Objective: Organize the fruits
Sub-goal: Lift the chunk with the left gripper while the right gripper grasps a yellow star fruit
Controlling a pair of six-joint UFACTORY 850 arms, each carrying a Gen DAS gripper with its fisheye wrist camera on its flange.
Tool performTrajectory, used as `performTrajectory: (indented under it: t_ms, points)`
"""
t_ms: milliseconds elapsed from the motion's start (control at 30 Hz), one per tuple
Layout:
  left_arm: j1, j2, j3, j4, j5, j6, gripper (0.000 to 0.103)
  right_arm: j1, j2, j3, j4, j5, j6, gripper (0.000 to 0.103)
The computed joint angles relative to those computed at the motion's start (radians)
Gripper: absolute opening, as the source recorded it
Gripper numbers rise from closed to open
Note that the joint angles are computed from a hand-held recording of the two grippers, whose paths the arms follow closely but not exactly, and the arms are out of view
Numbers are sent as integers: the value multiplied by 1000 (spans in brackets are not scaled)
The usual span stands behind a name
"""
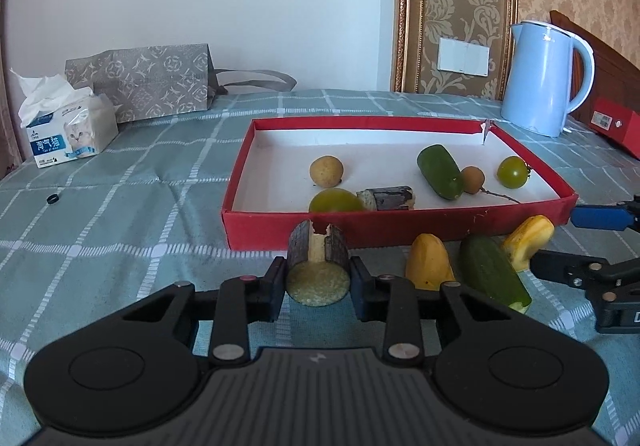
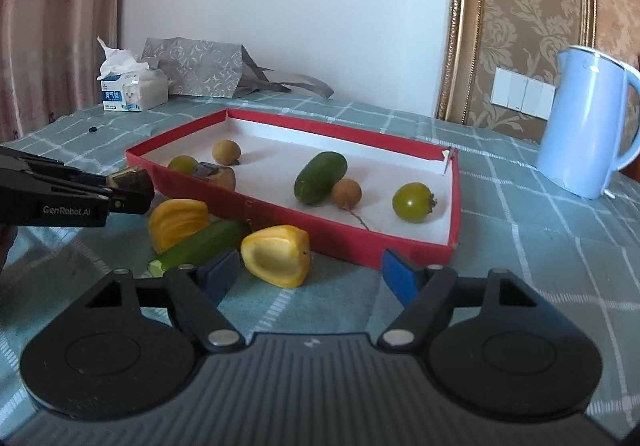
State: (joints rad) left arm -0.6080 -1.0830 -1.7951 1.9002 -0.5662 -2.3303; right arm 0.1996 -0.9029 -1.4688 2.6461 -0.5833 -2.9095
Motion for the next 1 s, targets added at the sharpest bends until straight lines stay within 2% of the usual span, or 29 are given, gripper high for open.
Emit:
performTrajectory:
  t_ms: [67,167,267,400,433,533,600,633,867,1000]
  points:
    - [1,0,0,-2,6,3,32,9,-8,-17,23,22,-26,76]
    - [1,0,0,-4,9,4,32,22,-24,-54,54,84,-38,83]
    - [2,1,0,-2,14,5,32,25,-32,-68,80,101,-53,88]
    - [3,2,2,4,19,2,32,31,-32,-64,138,85,-109,88]
    - [3,2,2,2,18,3,32,32,-34,-66,136,85,-109,86]
    - [2,2,1,0,18,2,32,28,-38,-77,63,83,-39,71]
    - [3,1,-1,-4,23,9,32,24,-46,-96,-65,104,68,45]
    - [3,2,-1,-6,25,11,32,25,-50,-107,-108,124,111,39]
    - [2,2,2,-3,16,0,32,14,-55,-114,-210,108,243,38]
    - [-4,12,26,58,-25,-67,32,12,-48,-98,-199,94,228,38]
